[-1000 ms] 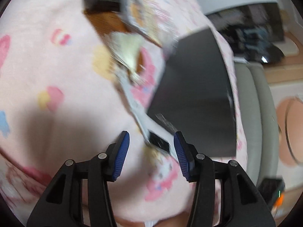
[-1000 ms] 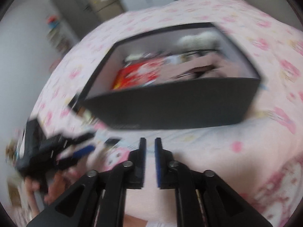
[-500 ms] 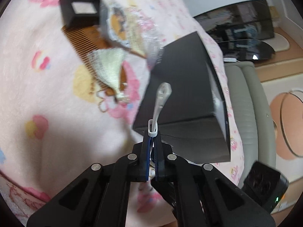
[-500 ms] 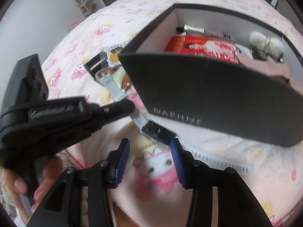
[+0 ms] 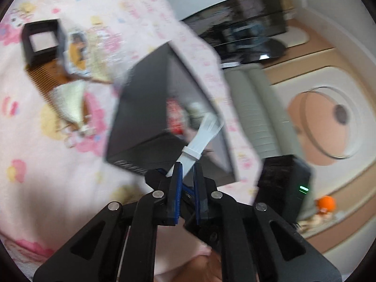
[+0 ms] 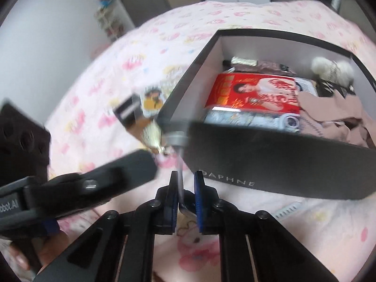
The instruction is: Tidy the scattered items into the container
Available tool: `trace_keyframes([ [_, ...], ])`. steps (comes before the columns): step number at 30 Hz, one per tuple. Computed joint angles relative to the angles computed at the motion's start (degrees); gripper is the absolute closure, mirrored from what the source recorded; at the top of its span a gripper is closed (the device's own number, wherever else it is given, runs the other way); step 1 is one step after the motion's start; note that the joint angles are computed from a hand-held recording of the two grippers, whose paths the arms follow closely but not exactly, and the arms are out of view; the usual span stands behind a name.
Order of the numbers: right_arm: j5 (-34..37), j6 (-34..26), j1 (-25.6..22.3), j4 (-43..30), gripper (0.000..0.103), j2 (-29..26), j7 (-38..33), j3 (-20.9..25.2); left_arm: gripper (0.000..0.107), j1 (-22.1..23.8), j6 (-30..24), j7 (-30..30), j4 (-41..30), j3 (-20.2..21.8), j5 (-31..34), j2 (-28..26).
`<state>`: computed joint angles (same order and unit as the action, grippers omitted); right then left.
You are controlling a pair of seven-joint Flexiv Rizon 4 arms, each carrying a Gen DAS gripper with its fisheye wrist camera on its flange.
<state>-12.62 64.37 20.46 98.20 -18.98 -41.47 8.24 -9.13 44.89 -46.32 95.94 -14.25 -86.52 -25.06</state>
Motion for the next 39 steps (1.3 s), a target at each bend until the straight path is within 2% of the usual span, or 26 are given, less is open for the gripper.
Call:
trace_keyframes([
  [2, 2.05, 2.11, -1.15, 0.91, 0.095, 1.34, 0.49, 0.3, 0.101, -0.16, 0.37, 0.86, -0.56, -0.6, -2.8, -0.14],
  [4, 4.82, 4.66, -2.5, 1.99, 0.096, 2.87, 0.41, 1.04, 0.101, -0.6, 1.11, -0.83, -0.75, -0.18, -1.57, -0.35],
  [7, 8.52, 10.29, -3.76, 4.6, 0.096, 5.51, 1.04, 1.94, 0.101, -1.14, 1.05, -5.01, -1.14, 0.39, 4.94, -1.14],
  [10, 15.38, 14.92, -5.64, 5.54, 0.096, 6.94, -1.28, 4.9, 0.1, -1.97, 2.07, -7.81, -2.24, 0.34, 12.2, -2.22],
  [12, 17.5, 19.07, -5.52, 6.96, 0.096, 7.97, -1.34, 5.36, 0.095, -1.9, 2.6, -9.02, -2.77, -0.05, 14.94, -2.67],
  [13, 17.29, 21.15, -4.88, 7.97, 0.096, 8.33, -0.47, 4.61, 0.093, -1.67, 2.69, -9.55, -2.92, -0.31, 15.64, -2.84],
  [14, 14.82, 23.22, -2.97, 9.89, 0.097, 8.97, 2.52, 1.99, 0.092, -1.38, 2.81, -9.96, -2.92, -0.6, 15.85, -2.95],
  [15, 8.61, 24.74, -0.24, 12.98, 0.097, 9.94, 8.71, -2.49, 0.091, -1.02, 2.72, -10.18, -2.92, -0.91, 15.84, -3.05],
  [16, 2.26, 23.84, 1.53, 15.44, 0.097, 10.8, 14.49, -6.02, 0.091, -0.65, 2.44, -10.34, -2.93, -1.25, 15.58, -3.19],
  [17, -1.22, 20.27, 2.2, 16.6, 0.097, 11.53, 17.63, -7.68, 0.09, -0.31, 1.86, -10.28, -3.04, -1.57, 15.51, -3.38],
  [19, -3.26, 12.54, 1.0, 17.3, 0.096, 12.11, 20.13, -7.06, 0.088, 0.43, -1.34, -9.92, -4.01, -2.24, 16.52, -4.22],
  [20, -3.12, 10.83, 0.21, 18.13, 0.096, 12.2, 21.09, -6.39, 0.088, 0.49, -2.76, -9.8, -4.67, -2.48, 17.4, -4.76],
  [24, 5.32, 11.57, -4.0, 18.82, 0.095, 11.53, 19.81, -1.66, 0.088, 0.87, -10.9, -9.76, -7.61, -3.75, 21.38, -7.06],
  [27, -2.77, 11.58, -3.72, 19.58, 0.095, 11.84, 24.76, -3.05, 0.083, 1.79, -19.07, -11.2, -9.78, -4.68, 22.36, -9.36],
  [28, -2.85, 11.46, -4.06, 19.44, 0.095, 11.58, 25.12, -2.63, 0.082, 1.56, -20.28, -12.05, -10.38, -4.26, 23.58, -9.75],
  [32, 2.83, 10.41, -5.48, 18.21, 0.094, 10.23, 23.66, -0.41, 0.082, 0.56, -22.75, -16.43, -12.57, -2.4, 29.4, -10.81],
  [34, 0.0, 12.49, -5.02, 19.53, 0.094, 10.43, 26.58, -1.91, 0.082, 0.34, -23.8, -17.18, -13.43, -2.16, 31.44, -11.16],
  [36, -4.19, 14.14, -4.55, 20.78, 0.094, 10.76, 30.69, -3.51, 0.079, -0.74, -21.52, -18.11, -13.24, -0.99, 33.99, -10.45],
  [39, -2.41, 12.25, -5.33, 19.99, 0.094, 10.41, 30.19, -2.04, 0.079, -1.25, -17.97, -20.01, -11.46, -0.4, 35.06, -9.92],
])
